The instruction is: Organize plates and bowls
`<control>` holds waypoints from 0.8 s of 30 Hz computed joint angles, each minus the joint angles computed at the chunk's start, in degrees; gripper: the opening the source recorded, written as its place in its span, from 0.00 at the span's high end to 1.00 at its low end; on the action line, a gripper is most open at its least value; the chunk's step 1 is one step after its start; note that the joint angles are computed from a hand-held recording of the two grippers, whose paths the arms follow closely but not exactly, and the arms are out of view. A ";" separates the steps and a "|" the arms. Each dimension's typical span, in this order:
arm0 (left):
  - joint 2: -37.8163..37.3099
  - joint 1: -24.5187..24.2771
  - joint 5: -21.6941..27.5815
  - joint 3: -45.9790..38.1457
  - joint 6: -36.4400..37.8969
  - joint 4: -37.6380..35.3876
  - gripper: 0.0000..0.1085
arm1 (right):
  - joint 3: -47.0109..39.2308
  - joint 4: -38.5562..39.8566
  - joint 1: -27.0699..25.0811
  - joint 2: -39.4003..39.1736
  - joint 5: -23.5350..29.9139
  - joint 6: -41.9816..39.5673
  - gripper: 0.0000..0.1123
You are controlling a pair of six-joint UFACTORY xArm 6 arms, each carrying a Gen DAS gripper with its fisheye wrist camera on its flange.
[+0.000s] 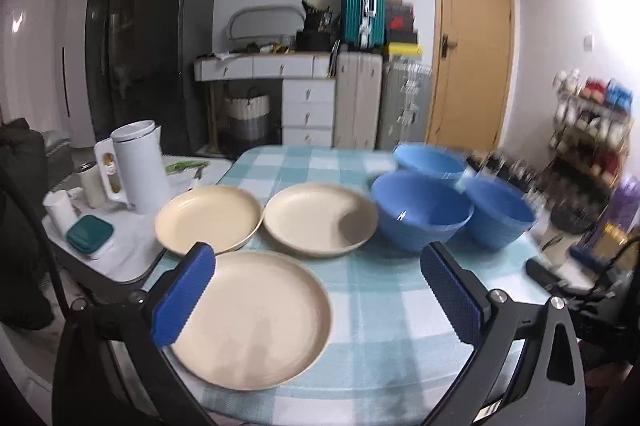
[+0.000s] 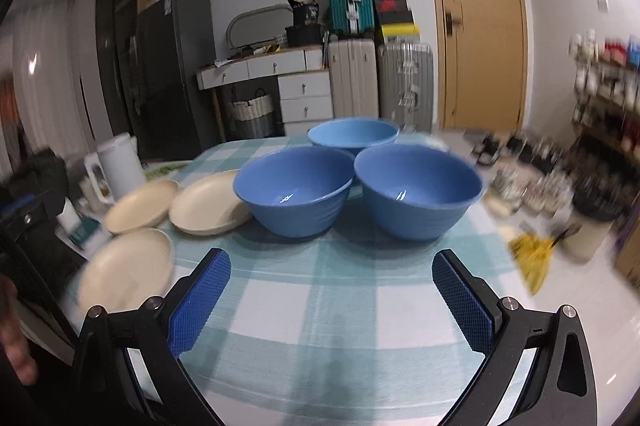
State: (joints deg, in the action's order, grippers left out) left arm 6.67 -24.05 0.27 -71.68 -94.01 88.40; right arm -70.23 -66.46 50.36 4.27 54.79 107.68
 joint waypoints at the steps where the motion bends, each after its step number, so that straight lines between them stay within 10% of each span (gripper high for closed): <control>1: 0.02 0.35 -0.65 -0.68 -4.00 3.60 0.05 | 0.27 0.38 -0.20 -0.34 -0.37 0.22 0.09; 17: -1.31 -1.48 7.73 0.67 -2.63 2.65 0.05 | 5.75 -22.09 7.07 -3.95 12.70 18.68 0.09; 24: -1.30 -1.24 7.04 0.75 -3.82 3.69 0.05 | 1.88 -8.84 4.45 -2.75 10.05 9.20 0.09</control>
